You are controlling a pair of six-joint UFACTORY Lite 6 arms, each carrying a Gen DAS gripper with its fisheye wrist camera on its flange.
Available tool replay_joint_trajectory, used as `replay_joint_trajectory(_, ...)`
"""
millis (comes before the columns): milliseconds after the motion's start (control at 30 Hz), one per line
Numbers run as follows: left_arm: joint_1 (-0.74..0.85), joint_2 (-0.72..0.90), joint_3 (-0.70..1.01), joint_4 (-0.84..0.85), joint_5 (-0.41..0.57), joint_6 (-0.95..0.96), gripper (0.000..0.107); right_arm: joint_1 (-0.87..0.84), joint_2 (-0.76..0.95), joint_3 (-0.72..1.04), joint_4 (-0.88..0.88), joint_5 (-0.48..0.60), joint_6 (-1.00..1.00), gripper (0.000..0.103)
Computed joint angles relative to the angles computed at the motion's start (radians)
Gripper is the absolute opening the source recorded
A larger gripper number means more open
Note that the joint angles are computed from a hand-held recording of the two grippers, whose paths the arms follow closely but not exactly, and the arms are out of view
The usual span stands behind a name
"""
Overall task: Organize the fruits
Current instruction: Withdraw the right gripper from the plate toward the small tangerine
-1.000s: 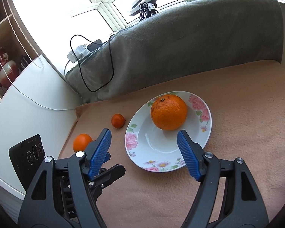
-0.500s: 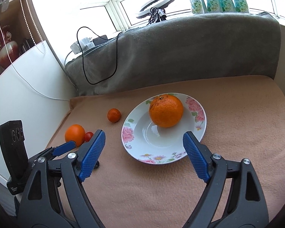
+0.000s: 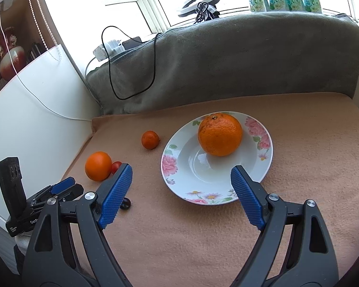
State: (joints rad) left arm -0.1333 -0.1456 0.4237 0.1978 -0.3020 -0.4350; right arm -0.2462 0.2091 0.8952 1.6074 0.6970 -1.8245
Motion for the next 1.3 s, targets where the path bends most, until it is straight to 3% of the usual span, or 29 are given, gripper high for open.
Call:
replay_joint_trajectory(633,0.335,-0.067,-0.145,0.523,-0.105,-0.382,0.076,0.247,-0.002,-0.049,0.103,-0.083,-0.154,0.086)
replay_joint_trajectory(1000,0.462,-0.073,-0.194,0.738,-0.186,-0.52,0.068,0.42,0.099,0.02,0.078,-0.145,-0.127,0.066)
replay_joint_trajectory(1133,0.451,-0.091,-0.227,0.775,-0.21,-0.554,0.063,0.472,0.153,0.06,0.053,-0.173,-0.107,0.06)
replay_joint_trajectory(1300,0.388,-0.105,-0.263,0.754,-0.222,-0.552,0.061,0.524,0.21,0.104,0.038,-0.232,-0.087,0.06)
